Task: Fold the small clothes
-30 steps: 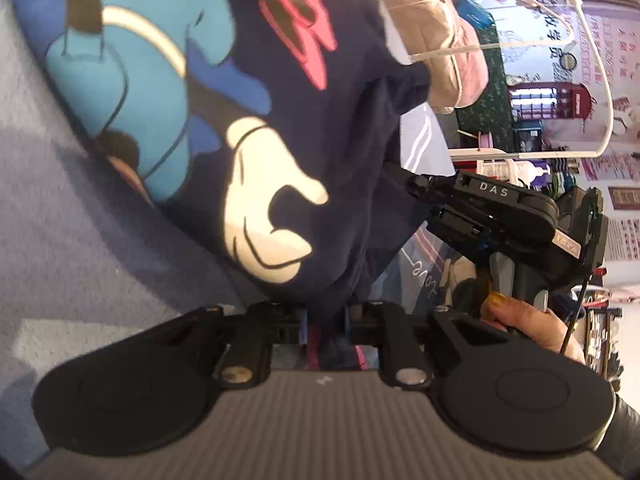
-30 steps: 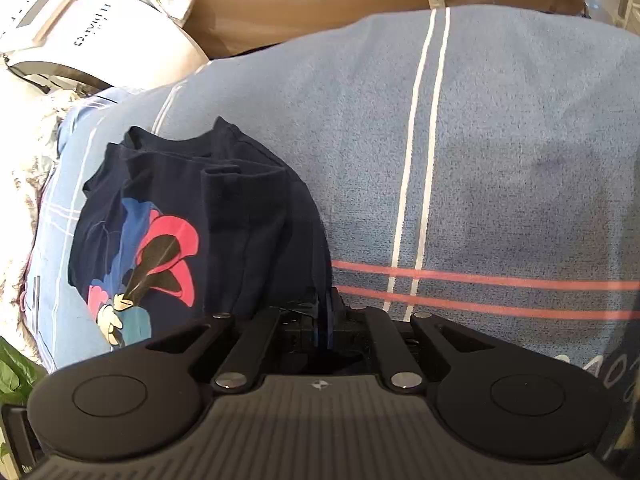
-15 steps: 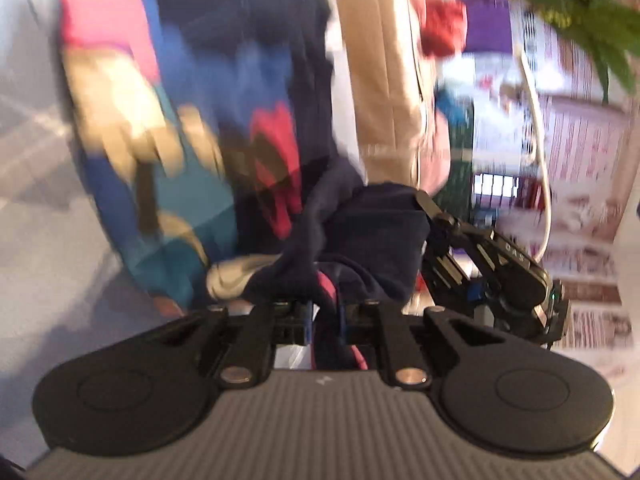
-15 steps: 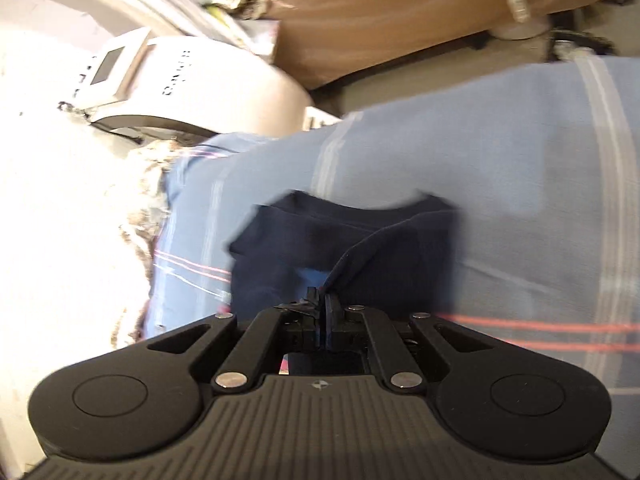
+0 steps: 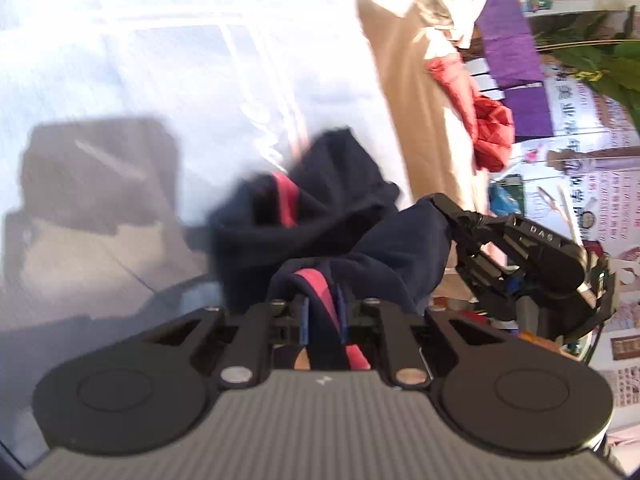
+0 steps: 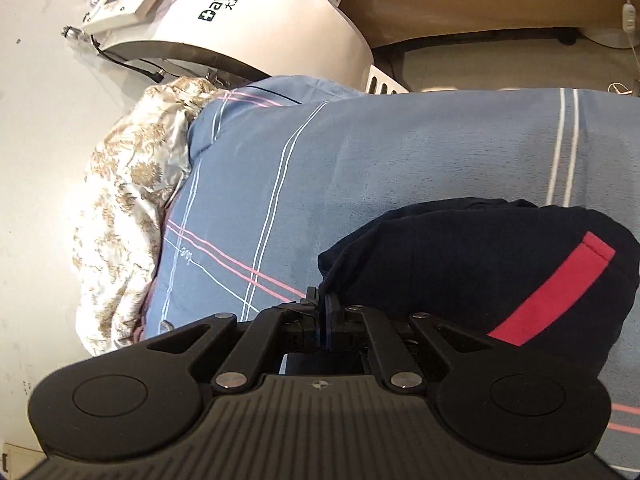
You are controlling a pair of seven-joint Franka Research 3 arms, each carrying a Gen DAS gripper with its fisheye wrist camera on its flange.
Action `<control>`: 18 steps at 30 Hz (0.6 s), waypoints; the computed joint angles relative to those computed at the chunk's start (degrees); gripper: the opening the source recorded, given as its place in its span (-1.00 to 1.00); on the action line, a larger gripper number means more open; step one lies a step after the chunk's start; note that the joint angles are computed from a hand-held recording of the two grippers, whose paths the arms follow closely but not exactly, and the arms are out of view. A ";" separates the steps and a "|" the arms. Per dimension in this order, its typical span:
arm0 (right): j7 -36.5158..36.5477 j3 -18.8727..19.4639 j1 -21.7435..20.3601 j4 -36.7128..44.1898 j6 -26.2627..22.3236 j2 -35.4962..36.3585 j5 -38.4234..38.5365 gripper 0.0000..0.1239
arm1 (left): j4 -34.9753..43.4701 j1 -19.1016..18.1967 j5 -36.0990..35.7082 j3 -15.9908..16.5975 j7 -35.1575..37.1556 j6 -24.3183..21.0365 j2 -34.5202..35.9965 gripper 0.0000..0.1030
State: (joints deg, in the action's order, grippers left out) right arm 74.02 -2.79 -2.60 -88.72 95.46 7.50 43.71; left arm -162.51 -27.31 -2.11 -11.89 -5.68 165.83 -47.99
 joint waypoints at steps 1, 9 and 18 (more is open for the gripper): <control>0.57 0.30 0.58 -0.15 0.94 0.12 -1.07 -0.90 | -0.10 -0.16 0.02 1.12 0.74 -1.66 -0.71 -0.34; -4.53 1.06 3.22 -5.09 11.74 -3.92 -5.89 0.20 | 14.28 3.16 14.63 0.58 31.29 -29.67 -1.31 0.82; -20.88 -1.29 3.95 -13.93 18.24 -12.51 -9.54 0.18 | 23.88 -0.19 11.96 2.02 60.59 -24.78 12.01 0.35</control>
State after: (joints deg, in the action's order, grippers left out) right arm 53.15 -4.08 1.36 -102.66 113.70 -5.01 34.18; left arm -138.63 -27.50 9.85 -9.87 54.91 141.05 -35.98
